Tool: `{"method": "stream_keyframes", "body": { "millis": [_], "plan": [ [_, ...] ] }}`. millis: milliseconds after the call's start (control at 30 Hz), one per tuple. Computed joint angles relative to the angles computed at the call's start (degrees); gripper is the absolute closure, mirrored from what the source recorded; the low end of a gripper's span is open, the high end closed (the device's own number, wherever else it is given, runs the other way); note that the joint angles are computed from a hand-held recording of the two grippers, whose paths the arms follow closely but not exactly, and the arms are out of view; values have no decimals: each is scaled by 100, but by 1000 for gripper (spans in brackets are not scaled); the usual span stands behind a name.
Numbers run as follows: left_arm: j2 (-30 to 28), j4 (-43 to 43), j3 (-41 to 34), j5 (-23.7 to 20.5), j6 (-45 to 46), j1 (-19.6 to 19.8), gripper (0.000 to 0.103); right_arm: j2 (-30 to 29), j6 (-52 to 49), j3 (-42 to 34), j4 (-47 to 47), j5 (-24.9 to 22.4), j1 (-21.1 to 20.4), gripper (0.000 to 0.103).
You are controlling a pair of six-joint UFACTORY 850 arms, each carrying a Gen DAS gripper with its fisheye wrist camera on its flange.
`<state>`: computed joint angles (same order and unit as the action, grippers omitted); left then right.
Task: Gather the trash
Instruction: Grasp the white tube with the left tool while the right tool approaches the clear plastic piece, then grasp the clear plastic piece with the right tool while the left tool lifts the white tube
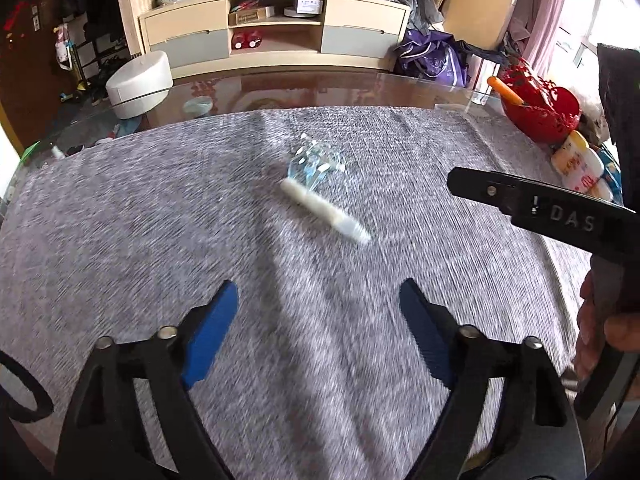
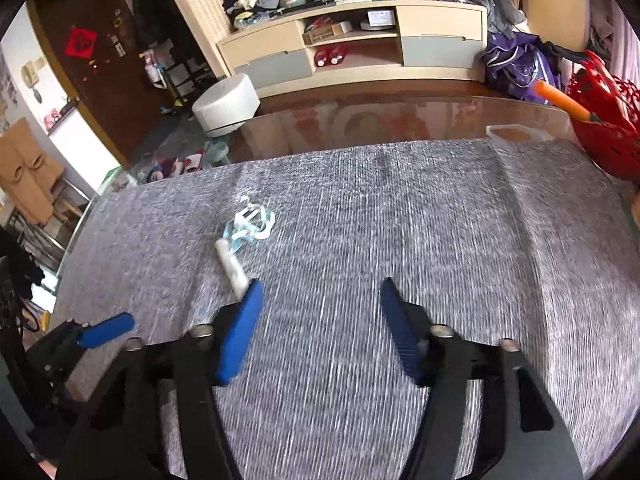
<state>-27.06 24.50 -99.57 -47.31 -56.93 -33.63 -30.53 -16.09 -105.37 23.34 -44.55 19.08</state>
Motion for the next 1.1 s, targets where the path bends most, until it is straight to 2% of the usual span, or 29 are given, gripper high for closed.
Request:
{"method": "stream_keyframes", "body": {
  "millis": [133,267,433,467,533,600,700,800,867,900,1100],
  "plan": [
    [-412,-119,-464,0,93,111,36,-370,134,-475,-106,-188,1,55],
    [-891,-153,-1006,-210,162,211,40,-713,213,-958,-117,-360,-11,55],
    [-1068,-24,-1100,-311,218,247,48,-977,228,-1317,-104,-483,19,55],
    [-1050,37,-1069,-299,175,253,52,-1024,219,-1372,-110,-499,35,55],
    [-1021,288,-1016,-416,5,269,79,-1109,228,-1477,-126,-544,54,55],
    [-931,322,-887,-391,29,324,90,-1176,224,-1541,-112,-575,81,55],
    [-723,48,-600,-54,280,453,91,-1265,175,-1626,-60,-626,129,55],
    [-618,58,-449,6,353,499,91,-1356,42,-1707,106,-700,182,52],
    [-524,-26,-314,130,403,555,91,-1389,-39,-1724,162,-659,231,35],
    [-459,-64,-229,179,403,586,91,-1433,-48,-1787,157,-655,254,33],
    [-229,18,81,237,277,719,91,-1804,14,-2309,-50,-774,470,32]
  ]
}}
